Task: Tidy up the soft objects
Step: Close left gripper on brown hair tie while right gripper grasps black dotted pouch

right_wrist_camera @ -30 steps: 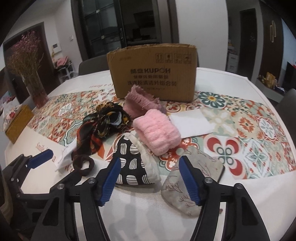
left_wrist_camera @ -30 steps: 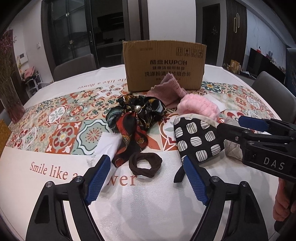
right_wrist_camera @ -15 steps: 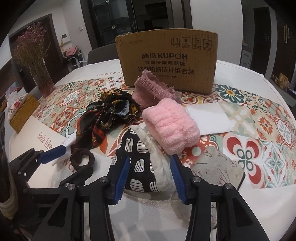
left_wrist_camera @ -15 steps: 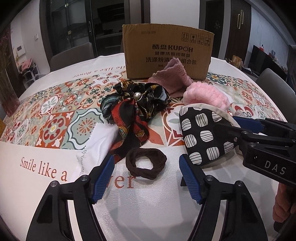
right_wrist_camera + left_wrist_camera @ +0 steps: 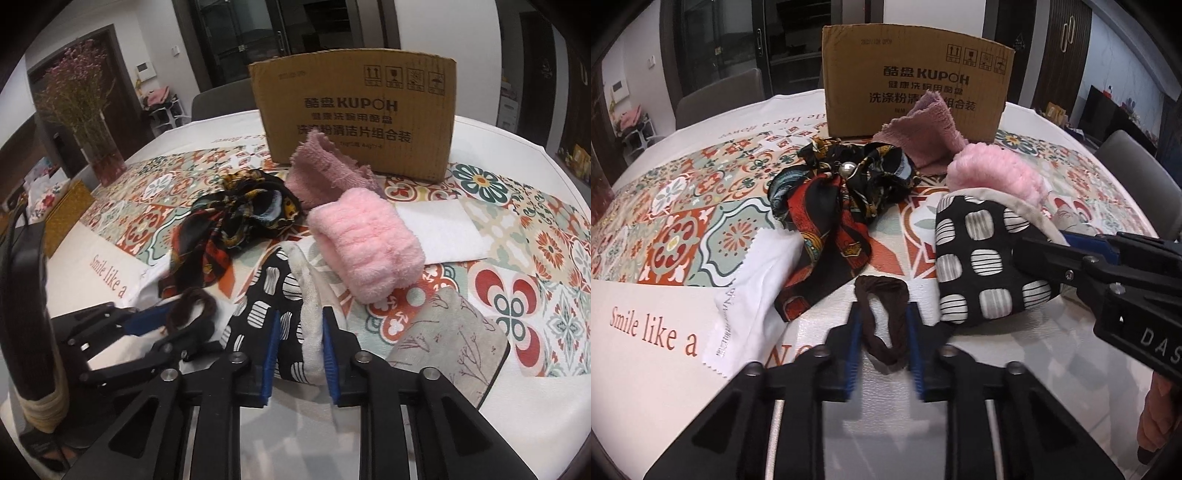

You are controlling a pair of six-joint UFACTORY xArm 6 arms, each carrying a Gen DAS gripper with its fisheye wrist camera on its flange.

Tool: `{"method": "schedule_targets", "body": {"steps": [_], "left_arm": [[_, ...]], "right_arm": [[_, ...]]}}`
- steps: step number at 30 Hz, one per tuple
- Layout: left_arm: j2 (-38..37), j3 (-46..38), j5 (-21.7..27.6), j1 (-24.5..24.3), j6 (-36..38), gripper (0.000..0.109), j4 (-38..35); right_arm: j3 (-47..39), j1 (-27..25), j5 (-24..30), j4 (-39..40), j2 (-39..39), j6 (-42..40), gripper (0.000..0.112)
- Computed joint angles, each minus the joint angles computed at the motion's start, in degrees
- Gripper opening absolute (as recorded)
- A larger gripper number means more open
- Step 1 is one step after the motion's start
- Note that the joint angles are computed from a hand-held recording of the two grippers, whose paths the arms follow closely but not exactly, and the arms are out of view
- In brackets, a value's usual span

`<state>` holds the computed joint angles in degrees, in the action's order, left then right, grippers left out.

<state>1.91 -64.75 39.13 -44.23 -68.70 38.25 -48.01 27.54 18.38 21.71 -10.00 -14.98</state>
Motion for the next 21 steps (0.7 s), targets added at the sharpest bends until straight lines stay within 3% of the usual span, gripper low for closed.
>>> {"method": "schedule_targets", "body": {"steps": [10,21], "left_arm": [[-2.61,1.40,-1.53,-0.07,-2.29,0.011,2.54],[-6.61,0.34,-0.53,-0.15,-3.24,0.010,5.28]], "right_arm": [[1.86,1.72,-1.15,-2.07,-3.18,2.74,0.012],[2.53,1.17,-2.52,-12.92,-7.34,17.12,0.012]]}}
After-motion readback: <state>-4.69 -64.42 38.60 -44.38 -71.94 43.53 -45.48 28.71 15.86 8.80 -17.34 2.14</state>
